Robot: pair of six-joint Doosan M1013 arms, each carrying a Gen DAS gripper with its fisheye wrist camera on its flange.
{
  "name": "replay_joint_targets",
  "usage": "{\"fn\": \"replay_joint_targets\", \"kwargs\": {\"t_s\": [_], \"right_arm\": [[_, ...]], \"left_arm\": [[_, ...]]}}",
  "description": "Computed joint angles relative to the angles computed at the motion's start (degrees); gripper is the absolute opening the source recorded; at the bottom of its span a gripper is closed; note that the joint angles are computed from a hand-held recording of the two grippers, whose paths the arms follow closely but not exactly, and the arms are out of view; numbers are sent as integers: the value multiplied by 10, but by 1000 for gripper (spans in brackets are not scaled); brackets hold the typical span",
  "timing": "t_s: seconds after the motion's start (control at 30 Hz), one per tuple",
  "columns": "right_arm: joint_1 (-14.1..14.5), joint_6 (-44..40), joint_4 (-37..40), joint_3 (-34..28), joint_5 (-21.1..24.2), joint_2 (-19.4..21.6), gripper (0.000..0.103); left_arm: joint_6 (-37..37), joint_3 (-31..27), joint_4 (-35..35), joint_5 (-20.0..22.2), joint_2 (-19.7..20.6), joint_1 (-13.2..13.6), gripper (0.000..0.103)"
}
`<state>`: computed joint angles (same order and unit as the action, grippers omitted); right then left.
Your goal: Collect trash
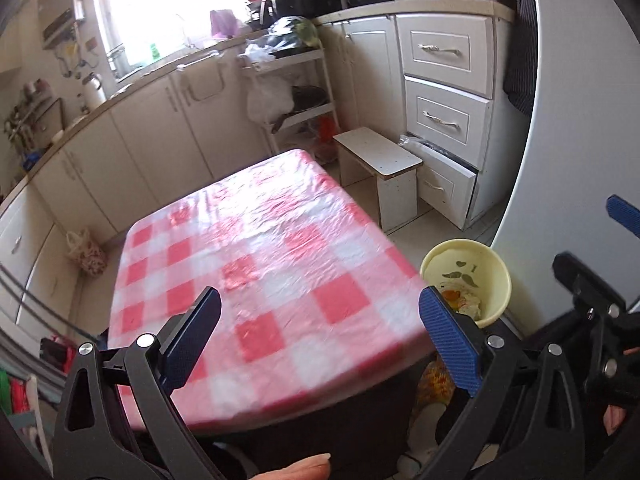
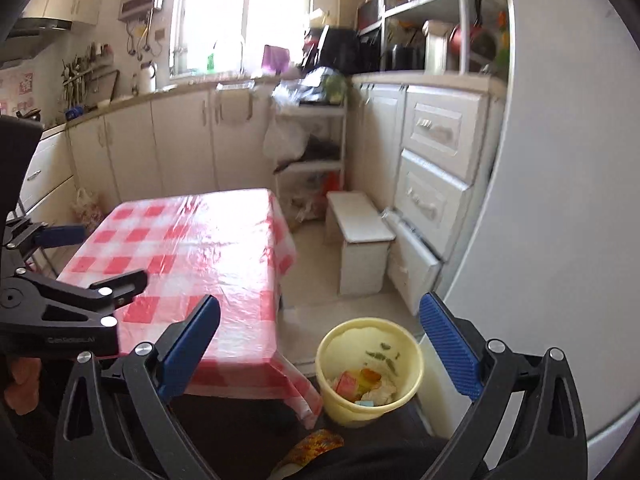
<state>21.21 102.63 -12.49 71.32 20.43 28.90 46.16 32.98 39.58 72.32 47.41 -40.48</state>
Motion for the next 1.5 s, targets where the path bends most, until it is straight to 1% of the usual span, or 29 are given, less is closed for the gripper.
{"fn": "replay_joint_targets", "kwargs": {"t_s": [0.03,0.1,0.17,0.23,0.37,0.47,0.53,0.6,0.67,0.8,0.9,0.93,1.0,1.07,1.2,1.5], "right_arm": [[6,73,-66,13,-10,-8,95],[15,179,-161,31,-16,-17,95],[24,262,-245,46,-23,-24,95],[32,312,-302,58,-24,-30,95],[39,378,-362,68,-29,-39,95],[43,393,-378,69,-32,-43,95],[46,415,-404,71,-30,-45,95],[47,402,-390,70,-27,-46,95],[50,407,-396,71,-23,-47,95],[56,410,-401,69,-12,-49,95],[58,389,-378,63,-3,-48,95],[59,387,-376,62,-3,-48,95],[62,392,-385,63,-2,-50,95],[66,390,-388,63,1,-50,95],[70,387,-393,62,3,-51,95],[75,391,-407,64,-1,-55,95]], "left_arm": [[-21,31,10,-9,-18,-2,96],[-43,60,29,-12,-34,-8,96],[-63,89,51,-12,-51,-15,96],[-77,109,64,-14,-64,-19,96],[-113,153,88,-24,-92,-27,96],[-131,169,95,-29,-104,-30,96],[-141,176,104,-28,-109,-32,96],[-147,183,109,-29,-115,-34,96],[-159,193,111,-32,-122,-35,96],[-189,219,113,-53,-140,-35,96],[-233,238,155,-45,-150,-41,96],[-245,245,171,-42,-154,-44,96],[-252,252,182,-42,-160,-44,96],[-256,259,185,-45,-164,-43,96],[-261,271,168,-65,-174,-39,96],[-279,281,166,-63,-181,-36,96]]}}
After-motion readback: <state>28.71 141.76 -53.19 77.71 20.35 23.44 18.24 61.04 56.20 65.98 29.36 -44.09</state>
